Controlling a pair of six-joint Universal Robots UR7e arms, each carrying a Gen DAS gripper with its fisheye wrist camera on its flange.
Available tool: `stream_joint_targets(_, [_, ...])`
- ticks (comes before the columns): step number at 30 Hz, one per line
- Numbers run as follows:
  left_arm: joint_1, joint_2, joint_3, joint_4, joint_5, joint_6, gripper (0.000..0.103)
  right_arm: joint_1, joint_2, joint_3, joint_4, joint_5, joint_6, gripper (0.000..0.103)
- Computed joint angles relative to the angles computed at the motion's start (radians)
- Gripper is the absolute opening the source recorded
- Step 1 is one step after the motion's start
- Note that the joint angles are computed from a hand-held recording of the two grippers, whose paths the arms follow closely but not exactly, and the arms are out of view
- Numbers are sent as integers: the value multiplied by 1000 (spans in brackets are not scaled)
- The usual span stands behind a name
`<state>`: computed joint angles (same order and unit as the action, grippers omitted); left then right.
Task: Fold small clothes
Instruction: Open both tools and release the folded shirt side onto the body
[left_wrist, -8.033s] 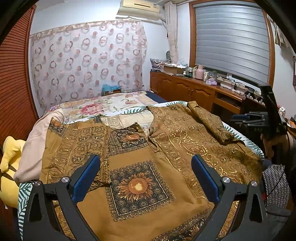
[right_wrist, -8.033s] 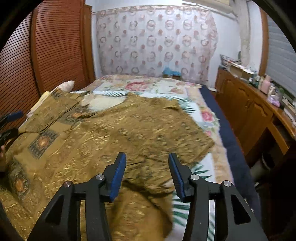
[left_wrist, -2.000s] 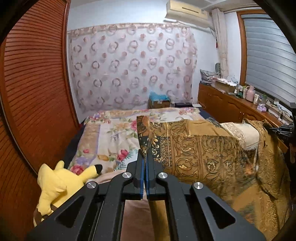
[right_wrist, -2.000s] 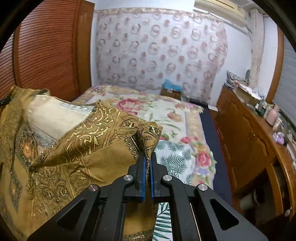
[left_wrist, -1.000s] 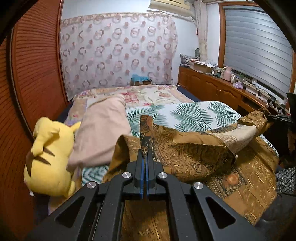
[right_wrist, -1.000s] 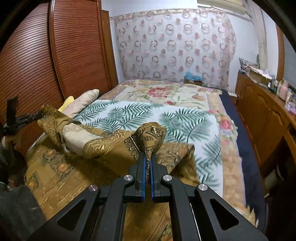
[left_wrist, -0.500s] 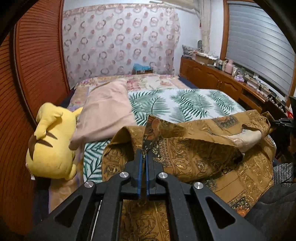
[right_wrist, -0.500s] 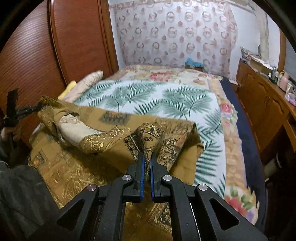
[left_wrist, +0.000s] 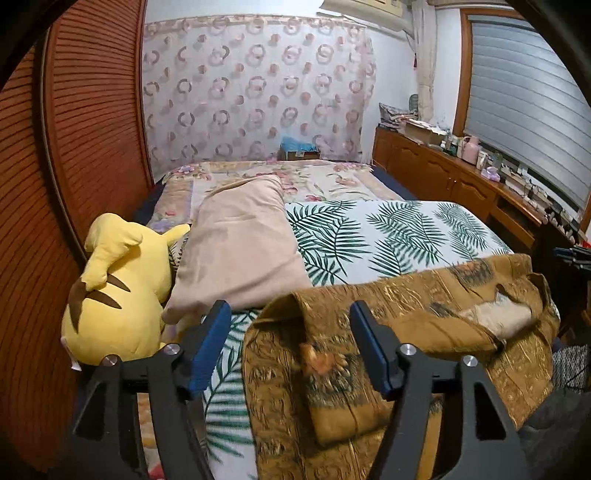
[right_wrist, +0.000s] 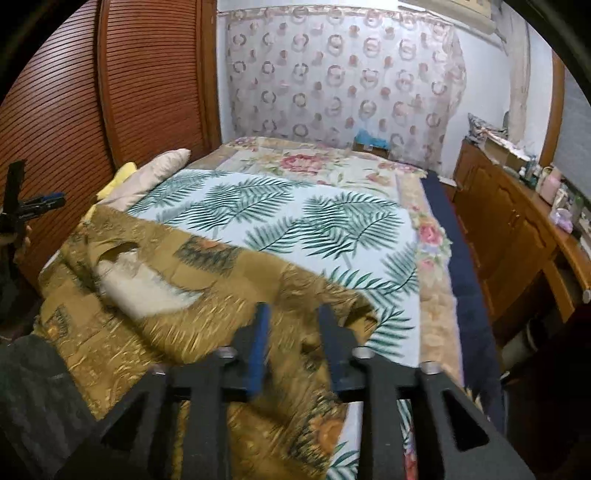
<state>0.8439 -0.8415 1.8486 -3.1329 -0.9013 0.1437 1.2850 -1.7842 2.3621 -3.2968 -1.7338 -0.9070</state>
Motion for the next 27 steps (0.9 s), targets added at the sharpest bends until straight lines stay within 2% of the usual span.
stream_joint_targets(1, [11,13,-20,11,-8,2,68,-4,18,-3,-27,-2,0,54])
stream_joint_targets(2, [18,23,-34,17,-9,3,68,-5,34,-10,-40,-5,7,56])
stream_joint_targets(7, [53,92,-121,71,3,0,68,-31,125,-50,-72,3,22,57])
stream_joint_targets(13, [87,138,-190,167,8,-25,68,-50,215,-128,-60,-28,73,57])
stream_joint_targets(17, [104,140,-204,220,-7,-45,68,-71,237,-163,-27,-22,116,57])
stream_joint_targets(27, [121,156,-228,277,-28,-73,68,-80,281,-211,-6,-40,126,63])
